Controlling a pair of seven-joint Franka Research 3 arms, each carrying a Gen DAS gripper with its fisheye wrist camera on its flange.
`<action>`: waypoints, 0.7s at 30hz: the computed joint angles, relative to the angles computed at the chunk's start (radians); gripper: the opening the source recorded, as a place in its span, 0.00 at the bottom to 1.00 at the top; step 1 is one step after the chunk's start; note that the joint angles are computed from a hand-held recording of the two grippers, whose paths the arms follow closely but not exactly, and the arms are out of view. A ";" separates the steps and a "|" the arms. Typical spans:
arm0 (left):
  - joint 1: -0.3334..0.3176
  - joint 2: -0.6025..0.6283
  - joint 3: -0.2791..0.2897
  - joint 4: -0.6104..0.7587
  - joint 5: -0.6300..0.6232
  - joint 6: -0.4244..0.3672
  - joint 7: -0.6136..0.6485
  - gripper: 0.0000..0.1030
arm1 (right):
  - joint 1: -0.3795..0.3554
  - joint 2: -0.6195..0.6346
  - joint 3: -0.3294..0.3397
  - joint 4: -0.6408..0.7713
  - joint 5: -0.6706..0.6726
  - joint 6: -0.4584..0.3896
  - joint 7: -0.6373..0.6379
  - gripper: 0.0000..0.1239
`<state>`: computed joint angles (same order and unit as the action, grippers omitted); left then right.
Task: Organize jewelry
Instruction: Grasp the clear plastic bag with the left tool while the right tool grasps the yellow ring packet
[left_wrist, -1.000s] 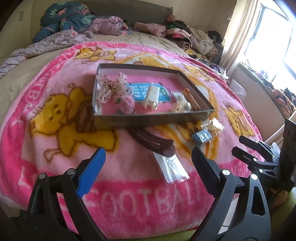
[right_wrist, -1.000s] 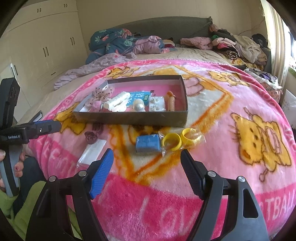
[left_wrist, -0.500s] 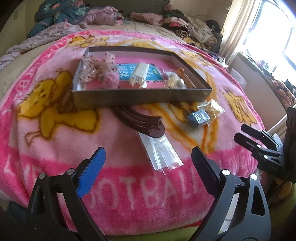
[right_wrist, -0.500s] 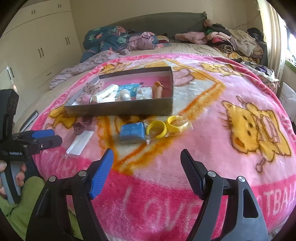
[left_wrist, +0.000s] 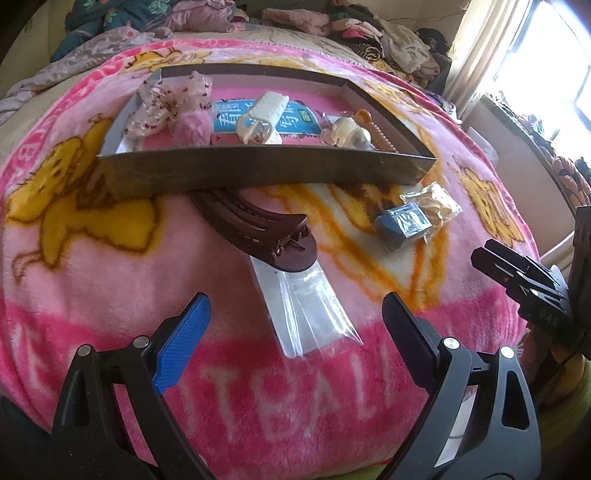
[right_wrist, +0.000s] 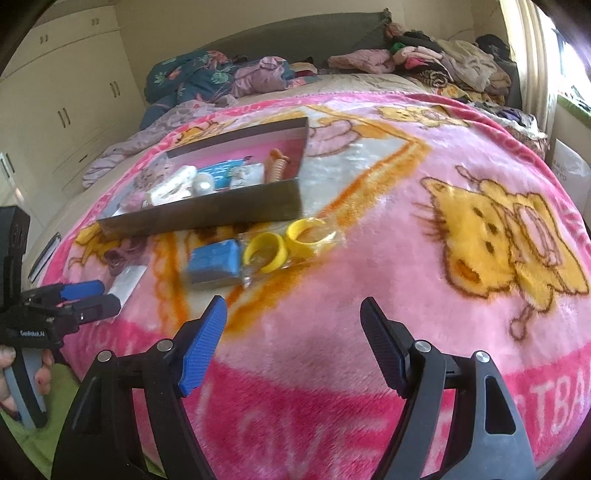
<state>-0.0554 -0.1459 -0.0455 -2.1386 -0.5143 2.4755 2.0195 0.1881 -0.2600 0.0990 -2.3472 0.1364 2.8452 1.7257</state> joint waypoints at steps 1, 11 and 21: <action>0.001 0.007 -0.003 0.004 0.008 0.001 -0.010 0.82 | 0.003 0.008 -0.008 0.004 0.012 0.001 -0.005 0.58; 0.005 0.050 -0.033 0.022 0.093 0.053 -0.103 0.57 | 0.038 0.105 -0.062 0.075 0.161 0.013 -0.125 0.58; -0.012 0.032 -0.030 0.014 0.066 0.035 -0.070 0.35 | 0.047 0.195 -0.070 0.165 0.322 0.018 -0.229 0.51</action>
